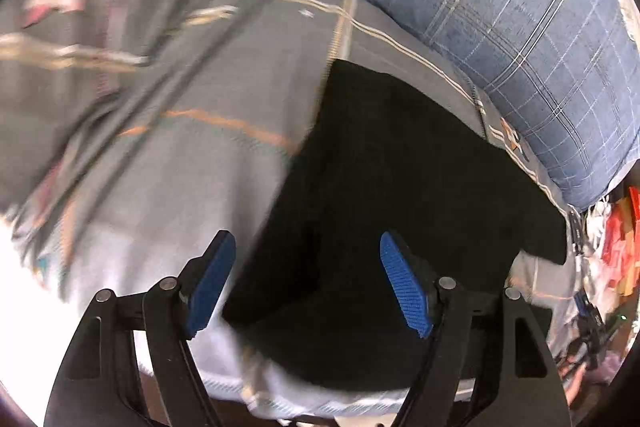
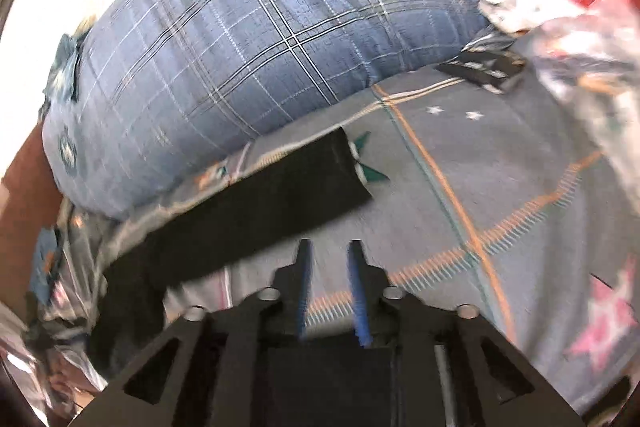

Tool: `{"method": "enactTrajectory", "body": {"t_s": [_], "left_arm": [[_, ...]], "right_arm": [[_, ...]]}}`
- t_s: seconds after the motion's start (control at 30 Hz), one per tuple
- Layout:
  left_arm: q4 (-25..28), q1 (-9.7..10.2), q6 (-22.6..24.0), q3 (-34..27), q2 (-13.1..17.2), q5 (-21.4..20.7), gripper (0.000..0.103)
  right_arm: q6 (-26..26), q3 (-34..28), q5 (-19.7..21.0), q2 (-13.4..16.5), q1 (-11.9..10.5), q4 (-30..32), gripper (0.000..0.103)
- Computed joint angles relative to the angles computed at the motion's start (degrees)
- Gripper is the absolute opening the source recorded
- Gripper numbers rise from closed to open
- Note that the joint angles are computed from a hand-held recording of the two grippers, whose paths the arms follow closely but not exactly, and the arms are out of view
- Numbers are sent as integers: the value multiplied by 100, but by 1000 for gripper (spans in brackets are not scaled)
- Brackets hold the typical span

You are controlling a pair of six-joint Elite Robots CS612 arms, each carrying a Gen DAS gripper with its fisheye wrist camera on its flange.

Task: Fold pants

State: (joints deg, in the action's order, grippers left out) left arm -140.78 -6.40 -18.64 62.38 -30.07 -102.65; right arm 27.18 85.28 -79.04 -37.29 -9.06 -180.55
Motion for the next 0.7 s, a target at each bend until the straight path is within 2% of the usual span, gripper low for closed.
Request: {"method": "enactTrajectory", "body": {"t_s": [0.07, 0.13, 0.2, 0.27, 0.3, 0.33, 0.37, 0.4, 0.43, 0.47, 0.5, 0.53, 0.6, 0.63, 0.7], "left_arm": [[593, -48, 24, -692, 332, -26, 75], [1167, -112, 70, -1363, 625, 149, 75], [1469, -154, 79, -1840, 850, 277, 75], [1982, -181, 120, -2514, 1187, 203, 75], [2104, -184, 120, -2621, 1243, 150, 75], [2163, -207, 185, -2738, 1323, 85, 75], [2218, -256, 318, -2789, 1356, 236, 74], [2235, -298, 411, -2803, 1371, 426, 63], [2362, -376, 558, -2847, 1400, 833, 54], [2405, -405, 633, -2872, 1419, 1011, 55], [2376, -401, 661, -2869, 1415, 1003, 50], [2426, -371, 629, -2918, 1411, 946, 33], [2510, -259, 596, -3077, 1435, 539, 28], [2385, -178, 503, -3113, 1418, 335, 28], [2221, -98, 406, -3194, 1421, 262, 31]], "right_arm": [[21, -419, -49, 205, 12, 336, 35], [-66, -846, -260, 399, 30, 751, 40], [-100, -1277, -428, 608, 35, 1146, 48], [-100, -1676, -577, 807, 40, 1635, 53], [-136, -1809, -602, 882, 46, 1805, 53], [-245, -1902, -552, 945, 48, 1877, 52], [-453, -1942, -580, 985, 65, 1809, 37], [-585, -1946, -523, 995, 62, 1760, 7], [-500, -1931, -359, 1001, 22, 1774, 7], [-294, -1883, -205, 1001, -26, 1724, 8], [-129, -1815, 56, 999, -92, 1602, 8], [-93, -1796, 121, 991, -115, 1565, 8], [-132, -1672, 129, 921, -132, 1448, 13], [-133, -1601, 107, 881, -137, 1348, 13], [-99, -1548, 207, 849, -160, 1213, 14]]}}
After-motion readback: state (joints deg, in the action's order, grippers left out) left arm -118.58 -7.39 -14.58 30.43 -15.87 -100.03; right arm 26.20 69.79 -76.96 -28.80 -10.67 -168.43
